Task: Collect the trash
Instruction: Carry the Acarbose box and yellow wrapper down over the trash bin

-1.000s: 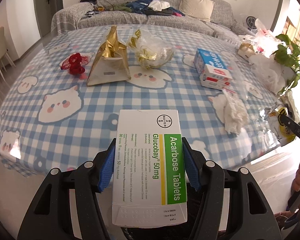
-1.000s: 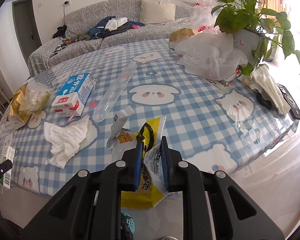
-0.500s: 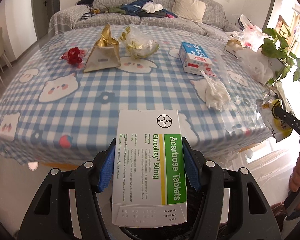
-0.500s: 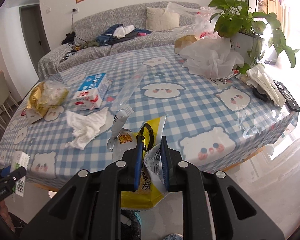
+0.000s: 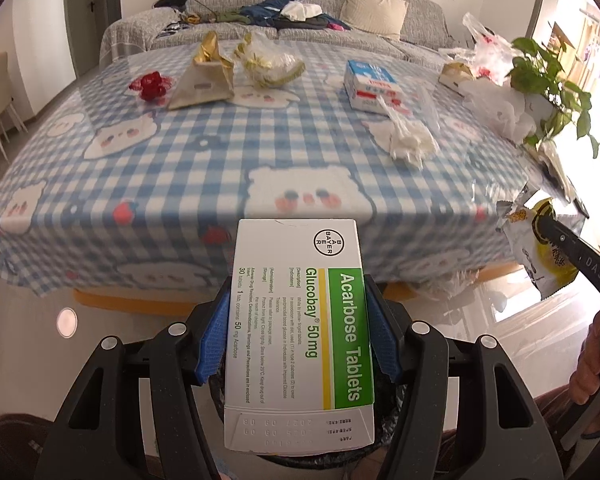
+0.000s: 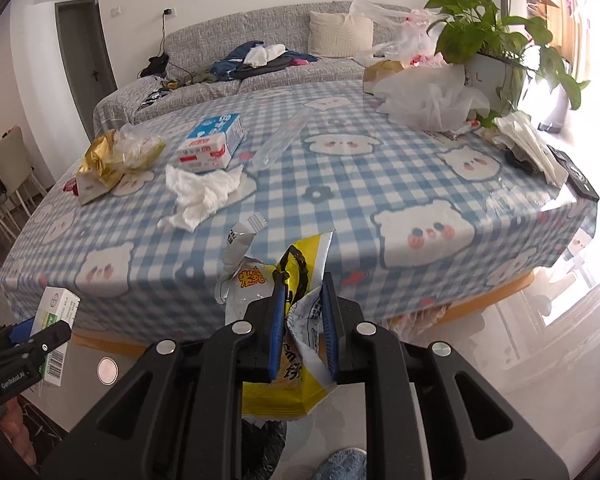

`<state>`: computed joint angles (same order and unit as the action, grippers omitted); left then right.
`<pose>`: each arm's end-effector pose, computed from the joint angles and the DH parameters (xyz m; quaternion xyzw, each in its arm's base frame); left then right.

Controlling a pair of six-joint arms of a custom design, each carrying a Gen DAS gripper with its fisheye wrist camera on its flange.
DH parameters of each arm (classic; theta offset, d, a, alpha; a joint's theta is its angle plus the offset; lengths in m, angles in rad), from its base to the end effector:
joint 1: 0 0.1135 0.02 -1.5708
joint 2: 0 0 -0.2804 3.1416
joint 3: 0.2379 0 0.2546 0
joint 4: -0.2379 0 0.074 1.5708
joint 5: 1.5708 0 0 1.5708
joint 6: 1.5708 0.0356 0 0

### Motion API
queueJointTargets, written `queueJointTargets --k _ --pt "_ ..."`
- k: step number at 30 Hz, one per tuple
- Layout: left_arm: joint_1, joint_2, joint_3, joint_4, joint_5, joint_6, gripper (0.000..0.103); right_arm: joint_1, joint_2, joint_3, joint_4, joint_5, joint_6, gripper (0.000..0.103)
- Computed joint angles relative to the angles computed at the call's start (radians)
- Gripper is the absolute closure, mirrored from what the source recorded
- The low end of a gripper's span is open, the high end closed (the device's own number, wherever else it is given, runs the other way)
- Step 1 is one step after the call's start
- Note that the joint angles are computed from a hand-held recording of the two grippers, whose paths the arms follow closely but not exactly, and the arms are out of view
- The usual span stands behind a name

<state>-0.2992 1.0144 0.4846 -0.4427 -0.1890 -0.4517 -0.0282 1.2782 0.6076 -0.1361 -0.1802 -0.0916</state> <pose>0.1712 -0.0458 0.1883 -0.1002 0.9464 -0.0237 0.3060 0.2458 -0.0006 0.1965 -0.0628 0.9226 0.0611 0.3756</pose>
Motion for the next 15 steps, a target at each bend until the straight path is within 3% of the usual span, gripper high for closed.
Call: queueJointTargets --k 6,15 --pt "-0.088 -0.013 -0.080 0.045 -0.039 -0.074 0.044 -0.015 -0.058 -0.086 -0.007 0.009 -0.018 0.087" --pt "-0.153 0.109 -0.158 0.168 -0.038 -0.157 0.044 -0.031 -0.025 -0.188 0.072 0.050 -0.024 0.087"
